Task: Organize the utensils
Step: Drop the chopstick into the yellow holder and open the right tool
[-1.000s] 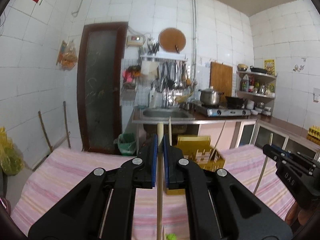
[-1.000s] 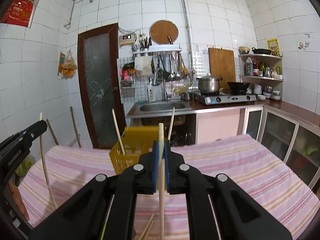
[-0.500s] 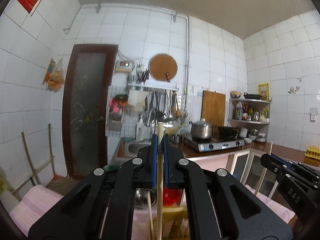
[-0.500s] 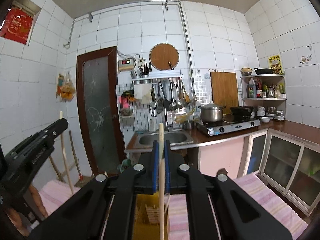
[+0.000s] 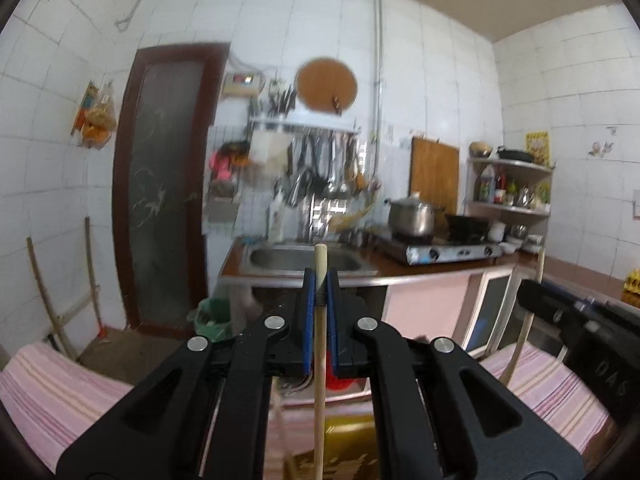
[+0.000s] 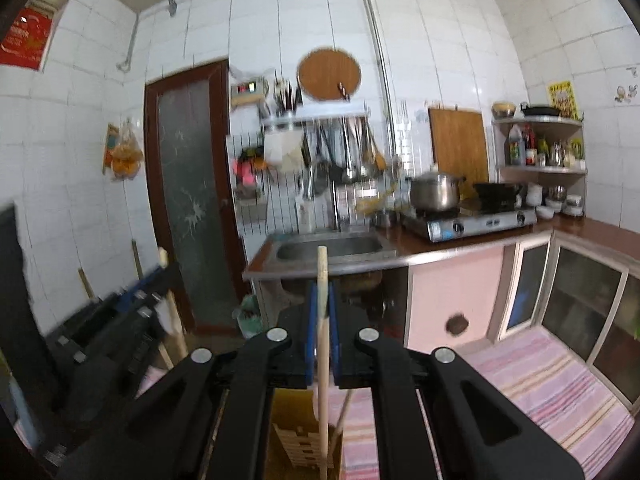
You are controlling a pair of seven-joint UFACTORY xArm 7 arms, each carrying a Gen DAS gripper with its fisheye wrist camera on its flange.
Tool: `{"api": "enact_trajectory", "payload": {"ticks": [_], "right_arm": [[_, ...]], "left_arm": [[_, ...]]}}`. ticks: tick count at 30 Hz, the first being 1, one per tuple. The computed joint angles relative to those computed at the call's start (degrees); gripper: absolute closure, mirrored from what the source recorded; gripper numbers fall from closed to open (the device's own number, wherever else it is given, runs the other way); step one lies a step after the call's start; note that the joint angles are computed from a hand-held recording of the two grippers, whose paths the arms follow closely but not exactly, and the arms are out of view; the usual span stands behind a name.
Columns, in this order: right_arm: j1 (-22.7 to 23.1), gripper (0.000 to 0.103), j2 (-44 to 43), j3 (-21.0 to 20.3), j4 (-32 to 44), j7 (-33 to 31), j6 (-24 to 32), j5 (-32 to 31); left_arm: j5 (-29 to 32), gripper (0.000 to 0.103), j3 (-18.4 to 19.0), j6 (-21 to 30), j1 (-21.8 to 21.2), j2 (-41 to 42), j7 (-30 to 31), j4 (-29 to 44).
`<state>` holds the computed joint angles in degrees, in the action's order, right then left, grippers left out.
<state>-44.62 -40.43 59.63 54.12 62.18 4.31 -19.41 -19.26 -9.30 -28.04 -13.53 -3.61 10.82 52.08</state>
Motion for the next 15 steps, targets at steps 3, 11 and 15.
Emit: {"api": "enact_trajectory", "payload": {"ticks": [3,11,15], "right_arm": [[1.07,0.097,2.24,0.67,-1.5,-0.33,0.73,0.1],[17.07,0.034,3.42,-12.13,-2.93,-3.46,11.85,-1.38],[26.25,0.024,-2.72,-19.45,-5.31,-4.3,19.1,-1.66]], "left_arm": [[-1.29,0.098,0.14,2.94,0.77,-1.51,0.19,-1.48],[-2.13,0.024,-4.68,7.36,8.31,-18.54,-2.15,-12.69],[-0.42,0.007,-1.71,13.63,7.61,-29.86,-5.28,-18.63]]}}
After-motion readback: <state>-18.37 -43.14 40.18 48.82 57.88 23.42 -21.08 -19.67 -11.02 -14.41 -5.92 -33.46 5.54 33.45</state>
